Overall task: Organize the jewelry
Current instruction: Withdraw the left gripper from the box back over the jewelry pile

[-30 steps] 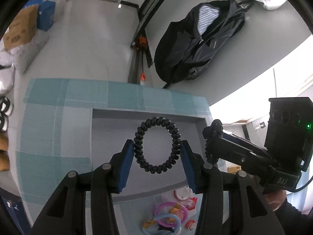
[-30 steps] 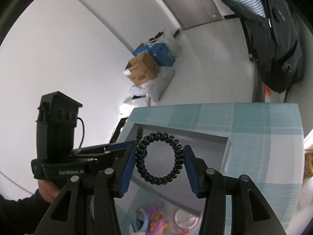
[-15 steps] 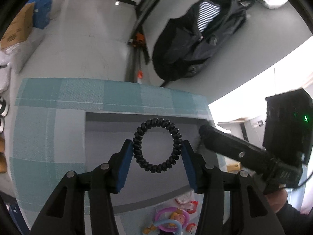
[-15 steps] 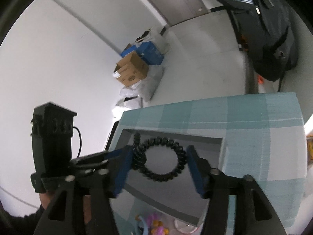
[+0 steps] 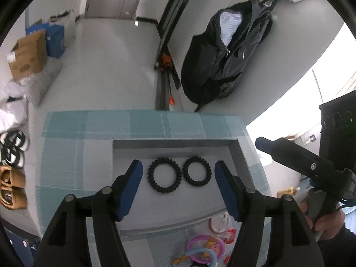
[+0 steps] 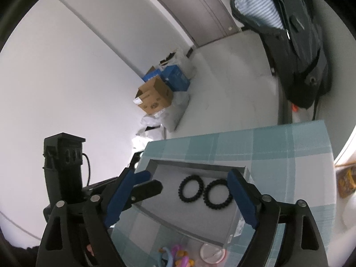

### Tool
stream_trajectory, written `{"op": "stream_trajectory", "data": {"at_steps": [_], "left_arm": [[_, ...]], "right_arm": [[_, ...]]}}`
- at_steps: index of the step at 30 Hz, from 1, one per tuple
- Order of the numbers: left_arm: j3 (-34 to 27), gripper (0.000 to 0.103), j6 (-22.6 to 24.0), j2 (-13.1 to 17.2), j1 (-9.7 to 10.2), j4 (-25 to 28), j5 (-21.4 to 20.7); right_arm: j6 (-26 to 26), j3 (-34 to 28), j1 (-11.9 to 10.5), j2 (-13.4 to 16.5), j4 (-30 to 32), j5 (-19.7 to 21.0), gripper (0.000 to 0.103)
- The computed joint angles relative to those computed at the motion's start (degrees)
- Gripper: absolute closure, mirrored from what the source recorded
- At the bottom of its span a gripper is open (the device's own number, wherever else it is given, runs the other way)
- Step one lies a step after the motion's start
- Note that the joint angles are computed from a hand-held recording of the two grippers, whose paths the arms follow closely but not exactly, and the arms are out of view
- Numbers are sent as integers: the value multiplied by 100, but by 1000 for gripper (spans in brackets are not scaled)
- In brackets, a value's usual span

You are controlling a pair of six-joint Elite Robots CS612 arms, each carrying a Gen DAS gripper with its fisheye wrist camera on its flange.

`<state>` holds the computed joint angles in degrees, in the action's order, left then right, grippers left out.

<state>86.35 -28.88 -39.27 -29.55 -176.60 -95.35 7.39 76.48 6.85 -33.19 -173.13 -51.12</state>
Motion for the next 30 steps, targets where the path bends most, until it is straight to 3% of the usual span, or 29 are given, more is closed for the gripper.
{"op": "stream_trajectory", "data": {"at_steps": [7,10,15,20,24,30], "left_arm": [[336,41,-17,-186,-169,-342,765],[440,40,-121,-239,-246,-403,1142],[614,40,-315,-322,-376,-559,1715],[768,40,-429,-377,-492,-776,2220],[989,40,-731,-419,-559,-942,2289],[1218,40,-1158,-516,-667,-730,2306]], "right_arm": [[17,280,-9,-86,-592,-71,0],[-67,436,0,-149,-866,-163,0],[-323,724,64,-302,-1141,-672,0],[-409,986,58,-425,-1410,-628,0],[-564,1231,54,-553,-1607,-709,0],[-680,1545,33,-700,-1604,-822,0]]}}
